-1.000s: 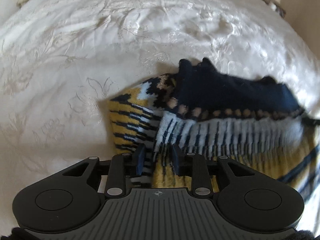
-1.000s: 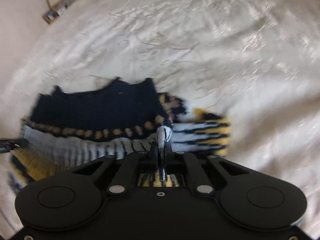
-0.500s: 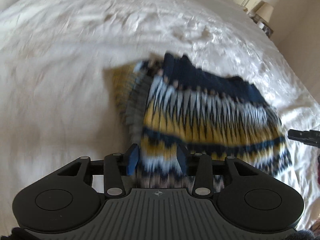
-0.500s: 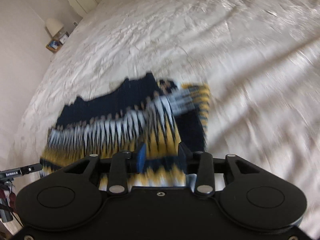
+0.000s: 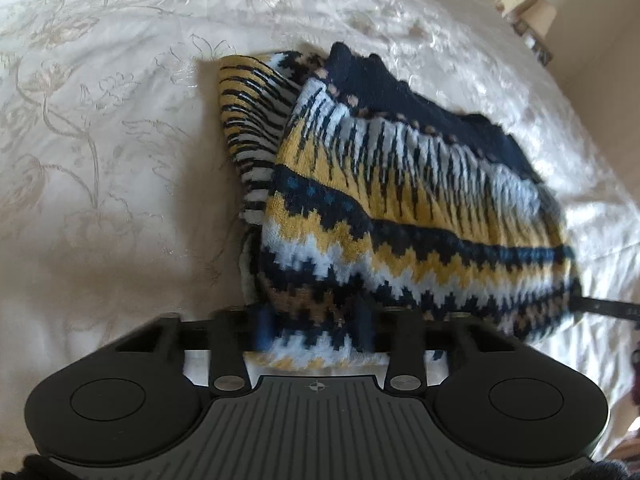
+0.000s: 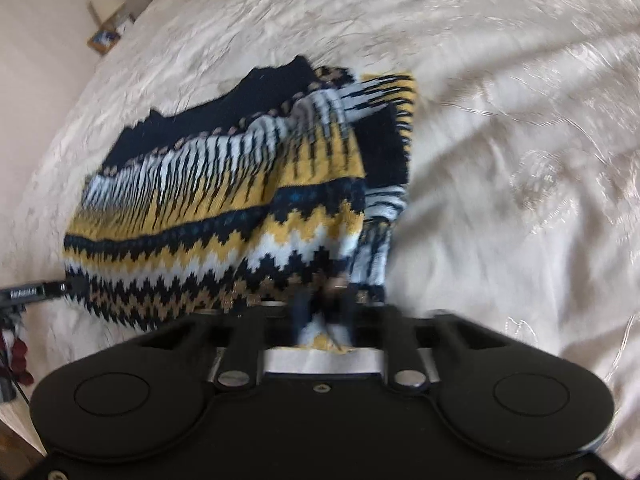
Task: Fold small clothes
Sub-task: 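Lift the folded edge with both grippers and fold it over again, then open both grippers and release the folded sweater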
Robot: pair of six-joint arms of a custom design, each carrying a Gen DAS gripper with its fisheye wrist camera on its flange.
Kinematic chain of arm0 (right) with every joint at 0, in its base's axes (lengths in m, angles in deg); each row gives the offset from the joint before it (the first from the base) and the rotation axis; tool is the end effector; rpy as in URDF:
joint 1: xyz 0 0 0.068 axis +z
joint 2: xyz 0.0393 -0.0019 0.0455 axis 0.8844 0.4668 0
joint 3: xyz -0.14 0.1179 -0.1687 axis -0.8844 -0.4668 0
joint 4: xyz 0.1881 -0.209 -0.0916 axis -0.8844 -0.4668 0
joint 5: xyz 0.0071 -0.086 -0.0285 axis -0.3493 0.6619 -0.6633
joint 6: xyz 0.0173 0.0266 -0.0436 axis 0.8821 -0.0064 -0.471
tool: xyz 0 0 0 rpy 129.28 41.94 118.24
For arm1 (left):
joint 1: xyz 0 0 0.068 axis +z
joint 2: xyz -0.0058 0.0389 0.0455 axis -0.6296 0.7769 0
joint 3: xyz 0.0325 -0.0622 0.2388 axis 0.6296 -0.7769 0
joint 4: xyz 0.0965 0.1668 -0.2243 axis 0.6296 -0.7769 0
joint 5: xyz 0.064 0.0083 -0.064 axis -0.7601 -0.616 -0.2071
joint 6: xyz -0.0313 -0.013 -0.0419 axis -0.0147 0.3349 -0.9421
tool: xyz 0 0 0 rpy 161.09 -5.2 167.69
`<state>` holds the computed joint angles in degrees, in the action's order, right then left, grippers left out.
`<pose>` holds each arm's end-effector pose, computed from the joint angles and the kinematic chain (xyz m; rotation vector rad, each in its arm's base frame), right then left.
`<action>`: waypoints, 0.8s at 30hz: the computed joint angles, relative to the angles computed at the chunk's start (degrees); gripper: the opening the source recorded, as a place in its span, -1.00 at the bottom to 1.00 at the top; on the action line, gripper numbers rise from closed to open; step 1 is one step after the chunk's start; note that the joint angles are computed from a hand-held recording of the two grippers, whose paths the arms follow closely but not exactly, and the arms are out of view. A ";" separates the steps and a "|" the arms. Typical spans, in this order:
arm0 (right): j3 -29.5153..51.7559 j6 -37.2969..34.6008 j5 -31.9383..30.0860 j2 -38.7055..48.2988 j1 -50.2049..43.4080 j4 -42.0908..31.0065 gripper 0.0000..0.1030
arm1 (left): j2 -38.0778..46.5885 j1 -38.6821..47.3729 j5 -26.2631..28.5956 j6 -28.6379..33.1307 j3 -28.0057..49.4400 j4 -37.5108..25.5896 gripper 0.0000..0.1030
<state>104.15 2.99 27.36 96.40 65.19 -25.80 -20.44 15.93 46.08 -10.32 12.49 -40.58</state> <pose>0.1953 0.0247 0.1491 -0.1295 2.6934 0.5900 0.1321 0.1571 0.1376 -0.2381 2.6528 -0.3975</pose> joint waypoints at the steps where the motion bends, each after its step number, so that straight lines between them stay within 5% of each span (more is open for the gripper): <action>1: 0.32 -0.09 0.79 -0.32 1.04 -0.39 -0.77 | -1.05 -0.77 -0.93 0.14 -0.10 -0.04 -0.83; 6: 3.66 -4.00 9.77 -2.89 5.19 -5.31 -0.80 | -2.92 -1.17 -4.95 5.74 2.11 -2.24 -0.82; 11: 2.94 -3.10 10.31 2.24 2.30 -3.42 -0.81 | 3.64 -0.82 -9.62 1.72 4.62 -0.45 -0.66; 14: 2.32 1.14 7.67 0.70 1.18 -3.11 -0.48 | 0.48 1.01 -8.34 -1.10 4.90 -2.66 -0.64; 16: 1.33 2.52 4.96 -2.59 -0.58 -3.71 0.11 | -3.51 2.36 -7.54 -1.54 4.53 -4.89 -0.53; 20: 0.00 3.66 3.07 -7.62 -2.01 -5.11 0.23 | -10.07 5.96 -2.87 -0.25 4.60 -11.25 -0.17; 24: -1.14 3.92 -0.70 -9.91 -5.37 -6.39 0.57 | -17.04 2.95 -0.59 -4.12 3.60 -14.19 0.33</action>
<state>103.01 6.91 26.66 86.49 59.82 -32.20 -37.48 18.88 45.49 -14.44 16.10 -54.77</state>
